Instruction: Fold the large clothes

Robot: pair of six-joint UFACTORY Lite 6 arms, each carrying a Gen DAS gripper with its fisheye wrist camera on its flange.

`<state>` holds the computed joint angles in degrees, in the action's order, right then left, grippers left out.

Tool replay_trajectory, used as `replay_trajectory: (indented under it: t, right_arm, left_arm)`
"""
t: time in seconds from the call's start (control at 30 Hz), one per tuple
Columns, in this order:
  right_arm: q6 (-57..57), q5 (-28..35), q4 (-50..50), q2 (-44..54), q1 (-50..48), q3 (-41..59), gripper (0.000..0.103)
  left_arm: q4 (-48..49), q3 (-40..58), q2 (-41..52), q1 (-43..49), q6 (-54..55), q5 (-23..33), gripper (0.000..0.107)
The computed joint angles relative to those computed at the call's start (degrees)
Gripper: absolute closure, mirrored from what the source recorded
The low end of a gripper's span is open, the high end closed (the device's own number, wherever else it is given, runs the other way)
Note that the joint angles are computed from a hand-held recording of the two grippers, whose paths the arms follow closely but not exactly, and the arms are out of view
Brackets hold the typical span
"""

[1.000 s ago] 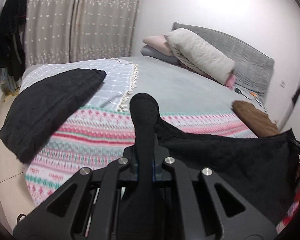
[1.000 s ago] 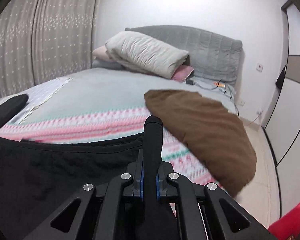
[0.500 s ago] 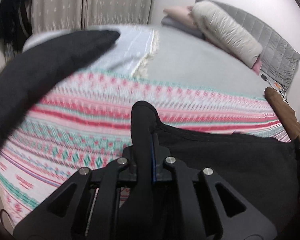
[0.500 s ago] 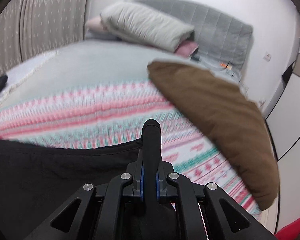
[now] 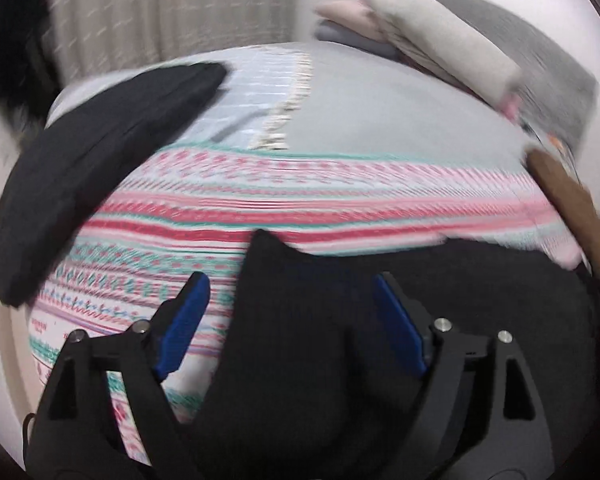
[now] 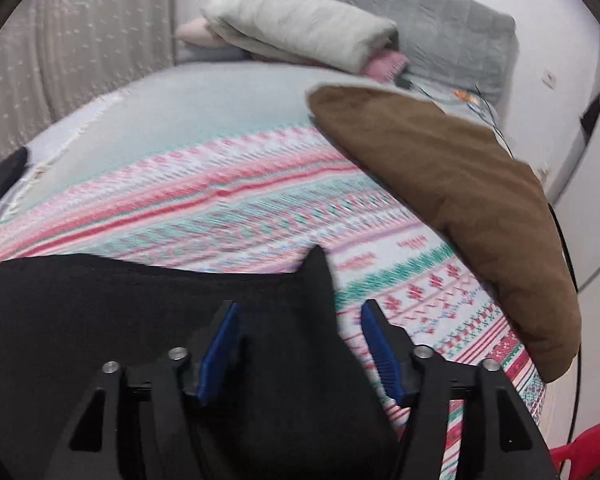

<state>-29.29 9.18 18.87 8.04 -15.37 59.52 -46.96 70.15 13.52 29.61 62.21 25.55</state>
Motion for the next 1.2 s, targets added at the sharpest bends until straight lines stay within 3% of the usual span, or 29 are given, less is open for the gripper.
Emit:
replay_trajectory:
  t: [0.13, 0.2, 0.37, 0.47, 0.53, 0.6, 0.67, 0.77, 0.8, 0.87, 0.93, 1.0, 1.1, 1.2]
  right_arm:
    - [-1.70, 4.08, 2.51, -7.64, 9.91, -5.28, 0.026]
    - [0.48, 5.19, 2.00, -9.18, 16.98, -6.95, 0.026]
    - [0.79, 2.21, 4.09, -2.02, 26.91, -5.58, 0.026]
    - [-15.13, 1.28, 15.73, 3.84, 22.24, -2.32, 0.023]
    - [-21.88, 3.75, 19.84, 7.86, 15.15, 1.73, 0.014]
    - [-19.03, 7.16, 15.75, 12.26, 8.65, 7.52, 0.011]
    - [-11.78, 4.89, 5.65, 18.22, 2.26, 13.06, 0.011]
    - [-8.71, 11.61, 5.10, 26.13, -5.74, 24.53, 0.010]
    - [-8.05, 13.83, 5.18, 27.66, -7.55, 27.21, 0.010]
    - [-1.34, 13.99, -1.85, 28.43, -8.78, 29.39, 0.011]
    - [8.21, 9.15, -13.36, 26.87, -9.27, 27.02, 0.011]
    - [11.49, 8.87, -17.19, 25.35, -11.07, 26.47, 0.011]
    - [1.88, 5.99, -10.09, 18.59, -13.25, 19.63, 0.010]
    - [-15.79, 5.44, 4.93, 4.39, -13.23, 7.00, 0.009]
  left_arm:
    - [7.10, -7.69, -8.19, -9.39, -5.62, -1.18, 0.021]
    - [4.95, -10.67, -9.36, -13.56, -4.93, -2.17, 0.021]
    - [1.68, -8.35, -0.46, -16.58, -1.54, -8.11, 0.020]
    - [6.68, -1.46, 8.30, -11.66, -2.21, -9.97, 0.020]
    - [17.66, 3.45, 13.46, -7.52, -8.85, -13.76, 0.020]
    - [24.77, 10.75, 18.94, -3.77, -14.18, -11.31, 0.020]
    - [27.18, 19.21, 24.43, -0.69, -18.90, -5.61, 0.020]
    - [41.12, 22.94, 27.80, 0.84, -27.93, -9.66, 0.020]
    - [46.90, 21.36, 27.42, 1.59, -31.43, -13.56, 0.020]
    - [54.99, 21.51, 28.49, 3.60, -36.39, -15.71, 0.019]
    - [55.14, 23.76, 28.47, 5.52, -39.41, -12.08, 0.020]
    - [53.15, 21.35, 25.64, 6.86, -36.36, -12.25, 0.020]
    - [38.00, 11.18, 15.73, 8.54, -19.25, -13.81, 0.020]
    - [20.01, 1.06, 3.87, 9.77, -2.23, -8.87, 0.020]
